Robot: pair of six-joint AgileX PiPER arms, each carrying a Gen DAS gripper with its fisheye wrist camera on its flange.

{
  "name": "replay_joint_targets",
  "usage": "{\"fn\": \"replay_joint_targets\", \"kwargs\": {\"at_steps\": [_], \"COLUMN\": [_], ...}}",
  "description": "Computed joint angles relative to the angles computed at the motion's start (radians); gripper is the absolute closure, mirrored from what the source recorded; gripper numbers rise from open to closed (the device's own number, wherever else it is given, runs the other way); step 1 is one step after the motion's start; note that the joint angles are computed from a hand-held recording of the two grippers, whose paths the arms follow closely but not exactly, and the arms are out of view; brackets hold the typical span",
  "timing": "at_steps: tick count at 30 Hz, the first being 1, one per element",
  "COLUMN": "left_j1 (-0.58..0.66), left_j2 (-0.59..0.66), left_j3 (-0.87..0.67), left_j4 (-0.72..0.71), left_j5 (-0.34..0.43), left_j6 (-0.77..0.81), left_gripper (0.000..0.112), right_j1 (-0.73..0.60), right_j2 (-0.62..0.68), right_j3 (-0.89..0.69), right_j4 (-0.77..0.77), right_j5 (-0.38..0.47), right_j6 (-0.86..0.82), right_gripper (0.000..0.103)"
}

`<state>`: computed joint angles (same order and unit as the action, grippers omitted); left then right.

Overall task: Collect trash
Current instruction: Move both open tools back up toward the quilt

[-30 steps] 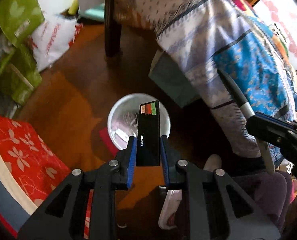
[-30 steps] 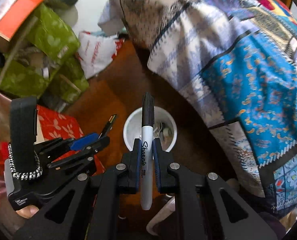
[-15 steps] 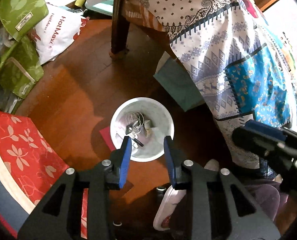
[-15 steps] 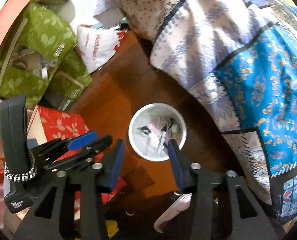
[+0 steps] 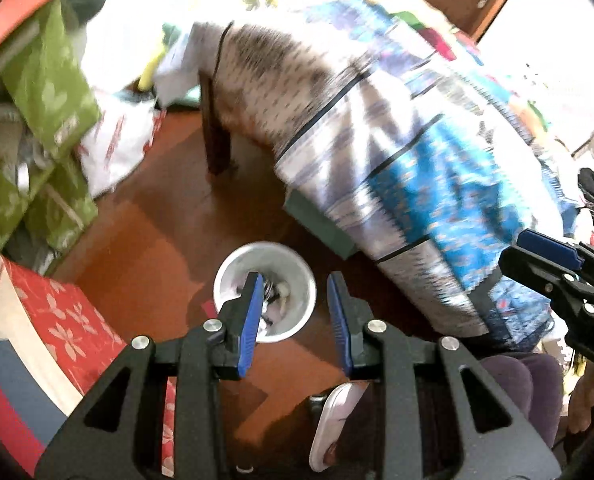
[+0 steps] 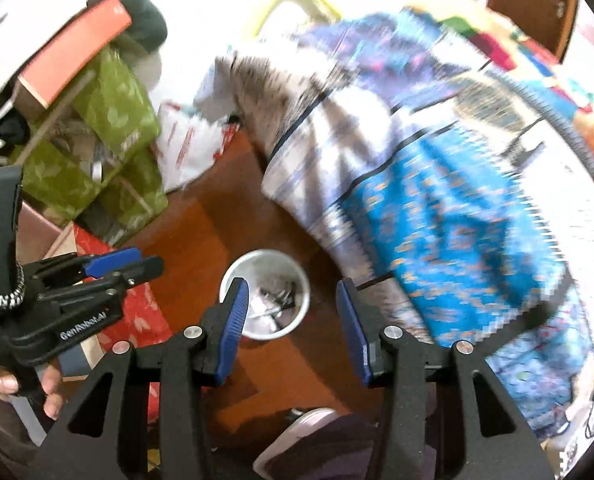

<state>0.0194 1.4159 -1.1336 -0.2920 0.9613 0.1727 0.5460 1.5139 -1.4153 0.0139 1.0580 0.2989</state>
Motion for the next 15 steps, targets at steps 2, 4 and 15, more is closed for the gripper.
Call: {"fn": "replay_joint_targets", "kwargs": {"at_steps": [2, 4, 15], "left_j1": [-0.044, -0.102, -0.575], "left_j2": [-0.048, -0.092, -0.114], "left_j3": [-0.023, -0.06, -0.379], "left_j4": [0.015, 0.034, 0.333], "left_j5": [0.012, 0.03, 0.104], "left_j6": [-0.036, -0.082, -0.435], "left_gripper": [0.081, 0.081, 0.079], "right_j1": [-0.02, -0.031, -0.283], "right_j2": [-0.078, -0.141, -0.453], "right_j3": [0.021, 0.028, 0.006], "right_j4": [-0.02, -0.047, -0.04], "right_j5": [0.008, 0.017, 0.123], "right_j6": [0.014, 0.038, -0.06], "right_gripper": [0.061, 0.061, 0.061]}}
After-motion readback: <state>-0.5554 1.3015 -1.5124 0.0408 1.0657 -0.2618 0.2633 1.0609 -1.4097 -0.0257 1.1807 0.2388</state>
